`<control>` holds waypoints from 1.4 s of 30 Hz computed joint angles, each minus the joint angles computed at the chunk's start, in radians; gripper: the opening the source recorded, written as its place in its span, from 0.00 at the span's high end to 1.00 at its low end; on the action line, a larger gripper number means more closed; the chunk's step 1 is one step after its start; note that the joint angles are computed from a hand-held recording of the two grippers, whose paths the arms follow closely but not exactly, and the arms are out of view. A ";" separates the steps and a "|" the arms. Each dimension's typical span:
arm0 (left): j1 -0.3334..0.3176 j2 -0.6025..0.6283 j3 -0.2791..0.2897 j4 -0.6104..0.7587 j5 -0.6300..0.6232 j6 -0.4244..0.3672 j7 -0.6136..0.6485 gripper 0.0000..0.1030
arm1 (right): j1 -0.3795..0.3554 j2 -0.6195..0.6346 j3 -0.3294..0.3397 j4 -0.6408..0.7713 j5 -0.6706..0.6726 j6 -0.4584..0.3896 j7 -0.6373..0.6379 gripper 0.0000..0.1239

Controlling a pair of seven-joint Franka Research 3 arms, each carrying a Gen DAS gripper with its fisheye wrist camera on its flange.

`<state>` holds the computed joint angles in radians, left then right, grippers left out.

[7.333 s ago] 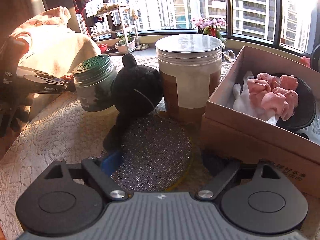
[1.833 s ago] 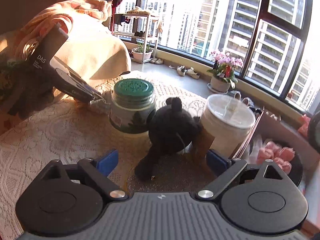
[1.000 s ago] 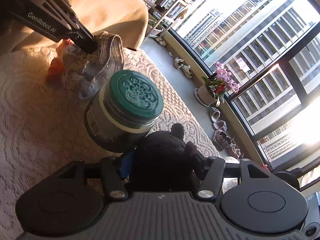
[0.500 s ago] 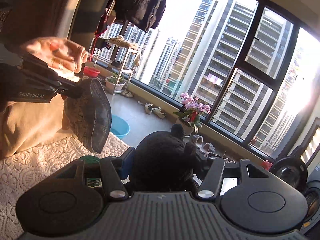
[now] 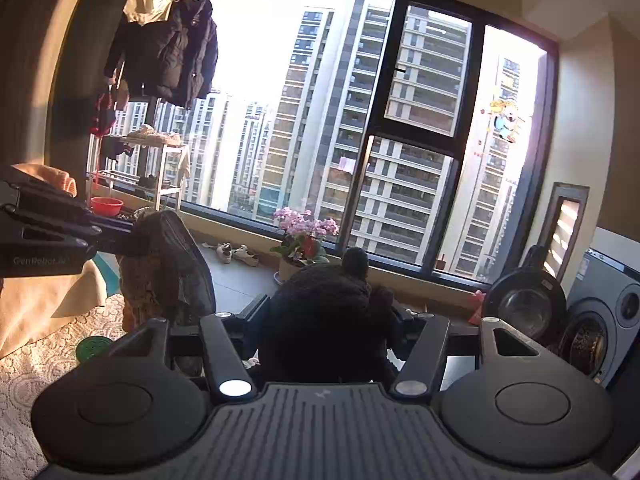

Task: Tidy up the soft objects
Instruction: 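Carry the cloth and bear over the pink box and open both tools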

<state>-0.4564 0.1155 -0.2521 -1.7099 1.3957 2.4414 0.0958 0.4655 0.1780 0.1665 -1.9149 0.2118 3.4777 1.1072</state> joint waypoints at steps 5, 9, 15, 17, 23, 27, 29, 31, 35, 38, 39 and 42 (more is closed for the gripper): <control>-0.002 0.183 0.030 0.191 -0.106 0.129 0.107 0.93 | -0.149 -0.003 0.061 -0.034 -0.149 0.023 0.195 0.52; 0.057 0.336 0.022 0.308 -0.348 0.259 0.245 0.89 | -0.225 0.033 0.093 -0.021 -0.268 0.019 0.315 0.52; 0.266 0.475 -0.183 0.304 -0.901 0.332 0.596 0.85 | -0.318 0.129 0.163 0.063 -0.346 -0.041 0.417 0.52; 0.266 0.446 -0.169 0.256 -0.923 0.354 0.624 0.85 | -0.387 0.172 0.243 0.106 -0.377 -0.091 0.432 0.52; 0.131 0.220 0.057 0.012 -0.812 0.498 0.465 0.85 | -0.319 0.322 0.235 0.292 -0.356 -0.339 0.394 0.52; -0.039 0.029 0.307 -0.176 -0.369 0.584 -0.035 0.85 | -0.165 0.368 0.068 0.349 -0.344 -0.451 0.436 0.49; -0.061 -0.059 0.326 -0.250 -0.132 0.521 -0.274 0.85 | -0.151 0.364 0.053 0.335 -0.318 -0.441 0.424 0.49; -0.054 -0.121 0.293 -0.320 -0.091 0.431 -0.320 0.85 | -0.133 0.341 0.034 0.318 -0.299 -0.462 0.411 0.49; -0.024 -0.190 0.230 -0.439 -0.166 0.367 -0.249 0.85 | -0.028 0.295 -0.081 0.302 -0.318 -0.544 0.425 0.44; 0.011 -0.203 0.195 -0.503 -0.168 0.398 -0.274 0.85 | 0.072 0.251 -0.196 0.265 -0.356 -0.559 0.491 0.43; 0.024 -0.197 0.182 -0.511 -0.151 0.413 -0.305 0.85 | 0.105 0.228 -0.232 0.235 -0.382 -0.538 0.526 0.42; 0.076 -0.184 0.147 -0.535 -0.018 0.451 -0.485 0.85 | 0.162 0.135 -0.288 0.100 -0.439 -0.417 0.606 0.33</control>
<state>-0.3807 -0.0681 -0.1050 -2.2450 1.3774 2.8924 -0.3890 0.6278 0.3131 -0.1218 -1.8152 -0.2275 3.0607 1.7134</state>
